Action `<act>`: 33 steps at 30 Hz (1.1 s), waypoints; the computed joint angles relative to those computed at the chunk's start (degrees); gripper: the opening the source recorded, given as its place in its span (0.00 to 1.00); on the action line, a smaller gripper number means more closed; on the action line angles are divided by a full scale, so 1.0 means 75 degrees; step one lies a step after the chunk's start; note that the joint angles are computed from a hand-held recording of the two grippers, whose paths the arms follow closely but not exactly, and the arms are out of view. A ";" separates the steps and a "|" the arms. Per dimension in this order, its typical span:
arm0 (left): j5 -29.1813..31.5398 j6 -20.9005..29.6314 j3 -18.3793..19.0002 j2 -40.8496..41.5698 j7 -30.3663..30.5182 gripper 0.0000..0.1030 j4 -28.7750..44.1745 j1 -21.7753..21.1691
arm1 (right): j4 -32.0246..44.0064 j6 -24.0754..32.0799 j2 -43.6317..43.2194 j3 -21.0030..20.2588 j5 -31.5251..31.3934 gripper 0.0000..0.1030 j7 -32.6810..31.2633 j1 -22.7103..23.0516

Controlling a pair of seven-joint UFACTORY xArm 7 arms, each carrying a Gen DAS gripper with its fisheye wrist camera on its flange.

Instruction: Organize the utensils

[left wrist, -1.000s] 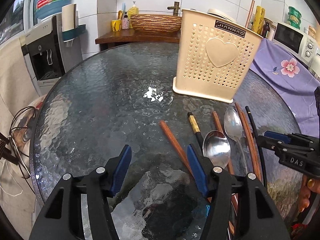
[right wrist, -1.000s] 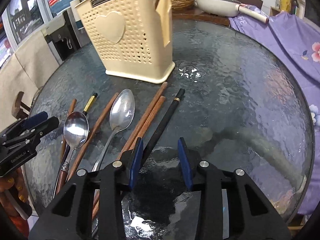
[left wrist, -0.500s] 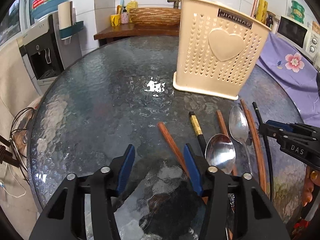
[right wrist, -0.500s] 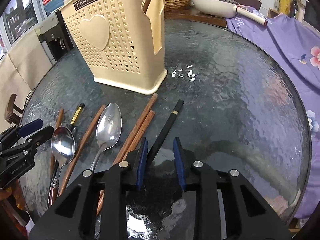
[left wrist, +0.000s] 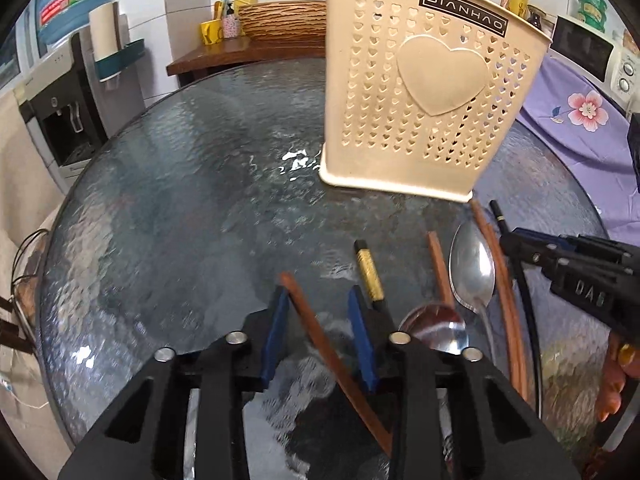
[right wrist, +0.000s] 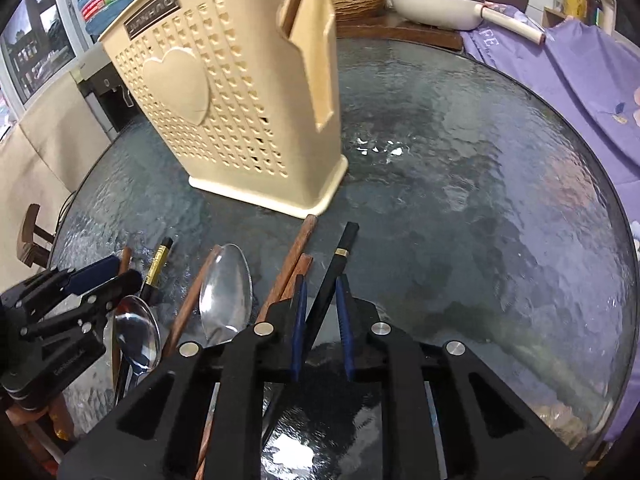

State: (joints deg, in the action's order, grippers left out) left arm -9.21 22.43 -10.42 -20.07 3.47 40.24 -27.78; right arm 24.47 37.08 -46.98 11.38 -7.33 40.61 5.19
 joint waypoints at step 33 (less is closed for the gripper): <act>0.0228 -0.0018 -0.0005 0.0199 -0.0049 0.09 0.0219 -0.0219 | -0.0555 -0.0267 -0.0760 -0.0021 0.0035 0.08 0.0395 -0.0040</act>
